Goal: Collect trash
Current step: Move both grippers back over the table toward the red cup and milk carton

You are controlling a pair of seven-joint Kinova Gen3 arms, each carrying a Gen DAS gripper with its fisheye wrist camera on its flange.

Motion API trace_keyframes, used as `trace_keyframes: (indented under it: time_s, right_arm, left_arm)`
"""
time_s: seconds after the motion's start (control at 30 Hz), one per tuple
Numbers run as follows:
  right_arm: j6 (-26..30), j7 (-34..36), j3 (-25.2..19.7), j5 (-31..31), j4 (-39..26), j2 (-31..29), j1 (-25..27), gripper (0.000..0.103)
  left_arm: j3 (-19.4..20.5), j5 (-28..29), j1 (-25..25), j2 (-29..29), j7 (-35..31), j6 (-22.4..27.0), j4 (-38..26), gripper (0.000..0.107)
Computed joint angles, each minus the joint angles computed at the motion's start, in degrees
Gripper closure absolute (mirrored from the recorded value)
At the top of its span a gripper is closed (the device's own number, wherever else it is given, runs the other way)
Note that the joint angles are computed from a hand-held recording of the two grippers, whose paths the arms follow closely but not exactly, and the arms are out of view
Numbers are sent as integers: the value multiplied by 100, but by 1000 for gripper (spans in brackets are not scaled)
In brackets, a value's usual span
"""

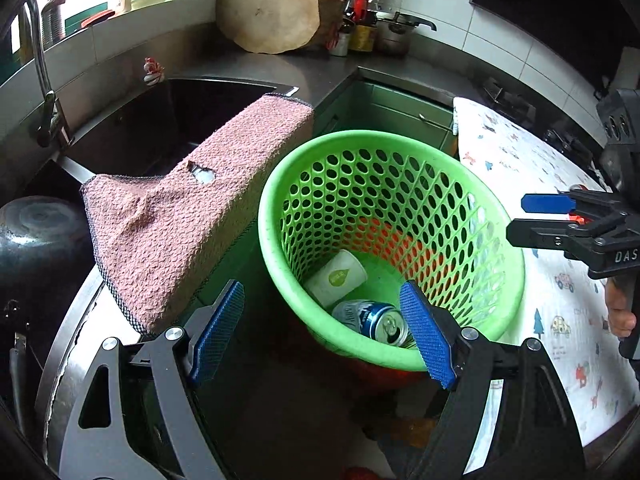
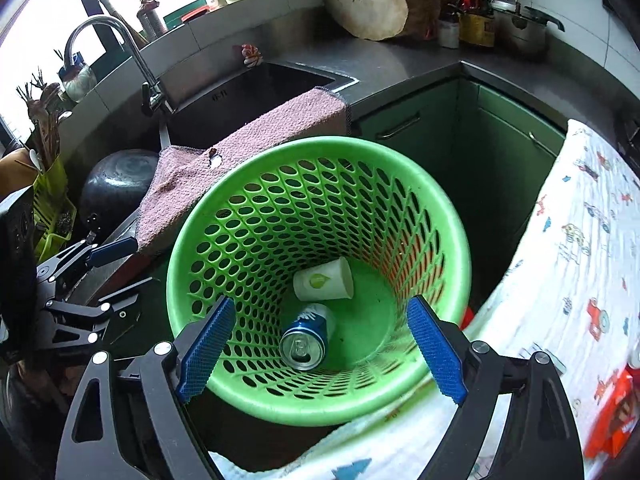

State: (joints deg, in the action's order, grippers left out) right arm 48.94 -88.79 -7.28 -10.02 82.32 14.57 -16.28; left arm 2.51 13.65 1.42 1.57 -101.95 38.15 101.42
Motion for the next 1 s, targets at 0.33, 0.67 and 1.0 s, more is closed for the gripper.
trace_keyframes:
  time_s: [0.33, 0.67, 1.0]
  right_arm:
    - [-402, -623, 392, 489, 1823, -1858, 439, 14]
    - [74, -569, 1003, 584, 2573, -3296, 1330, 14]
    - [496, -117, 1775, 585, 2836, -3753, 1960, 14]
  left_arm:
    - [266, -4, 422, -84, 83, -29, -22, 28]
    - [643, -34, 1090, 147, 376, 86, -476, 28]
    - [1050, 88, 1866, 1075, 628, 820, -2036, 28]
